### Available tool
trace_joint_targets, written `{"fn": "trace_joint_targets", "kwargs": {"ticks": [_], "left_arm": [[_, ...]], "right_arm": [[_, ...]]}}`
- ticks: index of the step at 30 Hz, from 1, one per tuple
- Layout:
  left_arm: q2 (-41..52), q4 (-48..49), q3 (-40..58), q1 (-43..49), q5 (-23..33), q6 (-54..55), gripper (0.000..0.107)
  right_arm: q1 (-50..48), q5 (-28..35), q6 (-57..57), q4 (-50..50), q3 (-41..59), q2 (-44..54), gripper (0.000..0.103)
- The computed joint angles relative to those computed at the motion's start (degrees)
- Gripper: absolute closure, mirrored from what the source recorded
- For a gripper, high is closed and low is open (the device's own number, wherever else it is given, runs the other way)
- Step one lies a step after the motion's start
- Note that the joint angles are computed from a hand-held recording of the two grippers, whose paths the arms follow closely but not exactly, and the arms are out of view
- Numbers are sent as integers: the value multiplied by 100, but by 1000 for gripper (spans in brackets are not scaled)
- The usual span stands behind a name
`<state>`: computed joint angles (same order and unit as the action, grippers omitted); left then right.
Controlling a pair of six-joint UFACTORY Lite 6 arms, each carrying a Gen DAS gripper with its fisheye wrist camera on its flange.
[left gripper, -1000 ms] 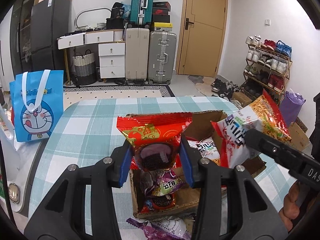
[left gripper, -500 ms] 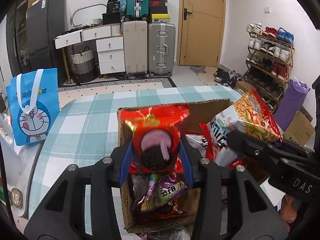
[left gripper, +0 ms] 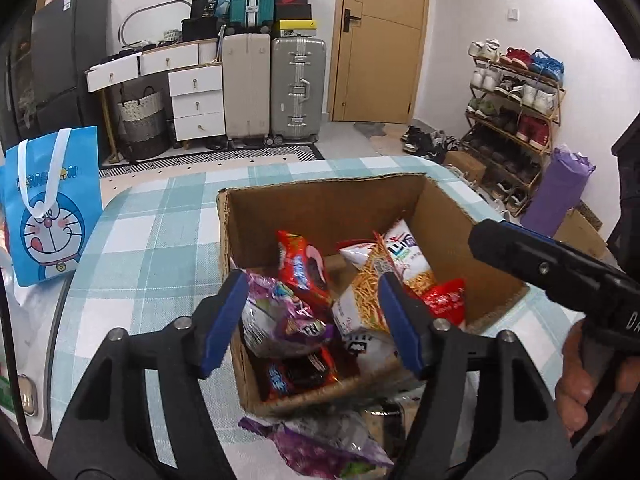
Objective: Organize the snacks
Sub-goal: 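Withdraw both open grippers from the box toward the remaining snacks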
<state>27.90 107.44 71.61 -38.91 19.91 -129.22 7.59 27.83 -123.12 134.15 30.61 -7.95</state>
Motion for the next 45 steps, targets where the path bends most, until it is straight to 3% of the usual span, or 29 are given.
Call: {"fn": "trace_joint_targets", "kwargs": {"ticks": [1,3,8,14,22,28,35,45], "left_arm": [[-135,270,-174,-48,55,-305,34],[-362,218,-459,-236,391,-431,18],[-1103,227,-1308,-540,809,-715,5],[-2019,-300,-2215,-766,1066,-572,5],[-2805,-521,-3232,-1272,1518,-794,5],[-3085,-714,-3682,-1575,1692,-922,5],[-3240,-871,-4071,-1906,1924,-1252,5],[-3023,-1316,-4076,-2500,2345,-1105,5]], "right_arm": [[-68,5,137,-189,-45,-76,1],[-160,-44,371,-471,-129,-211,1],[-522,136,717,-1036,-520,-583,1],[-648,111,802,-1390,-1041,-1173,1],[-186,-584,490,-1254,-1681,-2036,1],[-461,-451,1601,-2373,-2268,-2869,1],[-397,-900,2660,-3376,-2815,-3824,1],[-1056,-617,4418,-5420,-3294,-4840,1]]}}
